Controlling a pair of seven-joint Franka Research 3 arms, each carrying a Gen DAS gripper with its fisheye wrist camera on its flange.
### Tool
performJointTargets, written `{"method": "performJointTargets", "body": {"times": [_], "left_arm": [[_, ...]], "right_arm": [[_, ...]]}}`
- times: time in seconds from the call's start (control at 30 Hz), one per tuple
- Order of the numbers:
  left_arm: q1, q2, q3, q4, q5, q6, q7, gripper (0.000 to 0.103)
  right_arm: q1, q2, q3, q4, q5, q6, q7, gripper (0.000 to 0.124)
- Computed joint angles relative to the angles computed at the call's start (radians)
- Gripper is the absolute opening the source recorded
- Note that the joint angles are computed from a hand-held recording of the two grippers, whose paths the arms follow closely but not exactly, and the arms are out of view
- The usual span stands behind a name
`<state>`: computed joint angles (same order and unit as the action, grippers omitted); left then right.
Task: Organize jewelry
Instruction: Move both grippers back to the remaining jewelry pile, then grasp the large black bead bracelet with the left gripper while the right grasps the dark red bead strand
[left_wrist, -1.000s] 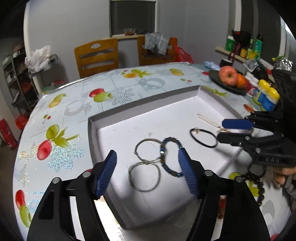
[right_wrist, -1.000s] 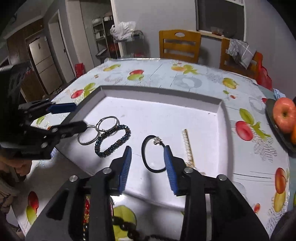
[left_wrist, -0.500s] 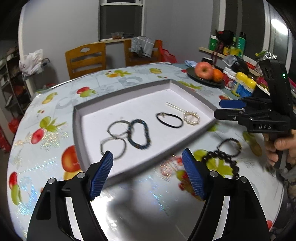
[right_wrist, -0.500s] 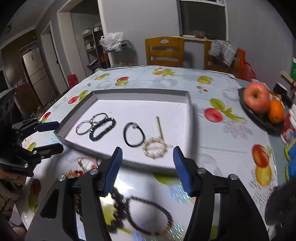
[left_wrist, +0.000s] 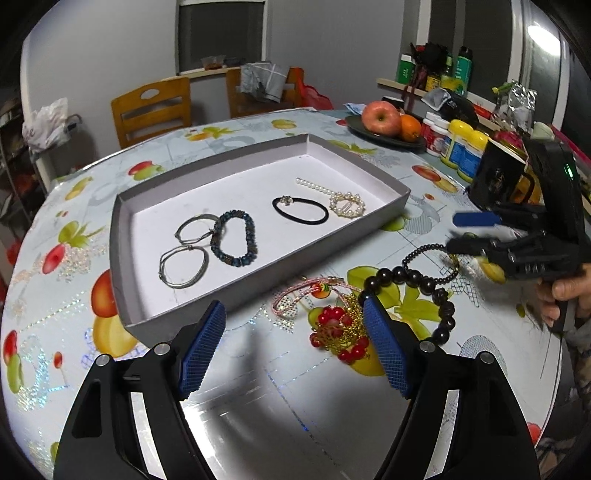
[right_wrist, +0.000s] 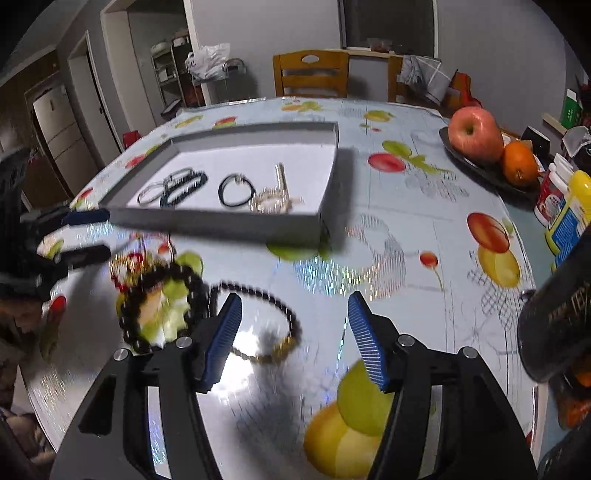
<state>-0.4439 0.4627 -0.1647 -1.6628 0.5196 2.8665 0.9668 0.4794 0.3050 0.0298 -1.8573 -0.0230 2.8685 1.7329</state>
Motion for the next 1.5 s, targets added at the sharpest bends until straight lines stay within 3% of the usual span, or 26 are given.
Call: {"method": "performJointTargets", "body": {"times": [0.1,0.43,0.6,0.8,0.87,0.97,1.13,1.5], "left_arm": [[0.006,0.003,-0.005,0.002,-0.011,-0.003,0.002,0.078],[0.014,0.006,-0.009,0.003,-0.025,-0.004,0.004,0.072],[0.043,0.019,-0.048,0.014,-0.075,-0.013,0.061,0.055],[0.032,0.025,-0.051,0.025,-0.102,-0.008,0.095,0.052],[0.024,0.026,-0.051,0.028,-0.102,-0.002,0.103,0.052],[0.015,0.026,-0.057,0.027,-0.104,0.007,0.117,0.052],[0.02,0.036,-0.11,0.035,-0.143,0.007,0.206,0.052],[-0.042,0.104,-0.122,0.126,-0.174,-0.086,0.343,0.052]], "right_arm": [[0.006,-0.009,-0.002,-0.022,-0.012,0.002,-0.003,0.066],[0.042,0.014,-0.027,0.012,-0.097,-0.045,0.024,0.066],[0.041,0.01,-0.024,0.008,-0.124,-0.049,0.038,0.066],[0.025,0.011,-0.02,0.007,-0.089,-0.03,0.052,0.065],[0.021,0.019,-0.019,0.02,-0.082,-0.043,0.052,0.055],[0.019,0.034,-0.017,0.043,-0.077,-0.073,0.049,0.053],[0.024,0.036,-0.02,0.044,-0.09,-0.07,0.047,0.039],[0.031,0.036,-0.022,0.044,-0.108,-0.07,0.045,0.029]]}}
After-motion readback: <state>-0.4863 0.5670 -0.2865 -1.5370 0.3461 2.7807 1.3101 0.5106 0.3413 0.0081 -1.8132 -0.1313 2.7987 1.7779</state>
